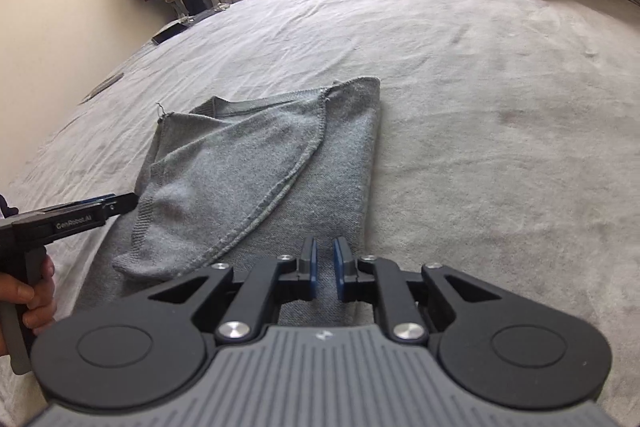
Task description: Fold clothes
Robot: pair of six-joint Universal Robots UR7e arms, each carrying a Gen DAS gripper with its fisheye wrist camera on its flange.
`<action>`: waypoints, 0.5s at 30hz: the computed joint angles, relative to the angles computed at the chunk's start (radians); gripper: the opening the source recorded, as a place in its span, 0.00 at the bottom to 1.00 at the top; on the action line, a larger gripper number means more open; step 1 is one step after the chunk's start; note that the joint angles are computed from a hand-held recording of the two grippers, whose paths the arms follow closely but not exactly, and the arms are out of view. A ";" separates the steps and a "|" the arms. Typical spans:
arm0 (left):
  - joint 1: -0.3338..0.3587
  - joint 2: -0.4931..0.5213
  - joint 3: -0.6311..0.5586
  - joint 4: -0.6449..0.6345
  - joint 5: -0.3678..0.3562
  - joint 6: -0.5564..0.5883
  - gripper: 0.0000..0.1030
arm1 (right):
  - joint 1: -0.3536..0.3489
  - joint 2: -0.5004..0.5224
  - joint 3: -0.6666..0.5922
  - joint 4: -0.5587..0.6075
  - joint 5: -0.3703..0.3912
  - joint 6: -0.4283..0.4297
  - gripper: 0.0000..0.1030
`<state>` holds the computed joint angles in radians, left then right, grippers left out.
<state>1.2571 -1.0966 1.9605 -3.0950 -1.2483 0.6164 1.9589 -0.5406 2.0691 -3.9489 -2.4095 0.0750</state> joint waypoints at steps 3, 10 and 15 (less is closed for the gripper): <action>-0.005 -0.004 0.007 -0.004 0.004 -0.006 0.38 | 0.009 0.005 -0.004 -0.033 0.005 -0.015 0.16; -0.007 0.000 0.003 -0.006 0.019 -0.010 0.39 | 0.011 0.012 -0.012 -0.007 -0.024 -0.005 0.14; -0.005 0.002 0.000 -0.012 0.024 -0.010 0.39 | 0.011 0.018 -0.019 0.006 -0.037 -0.013 0.14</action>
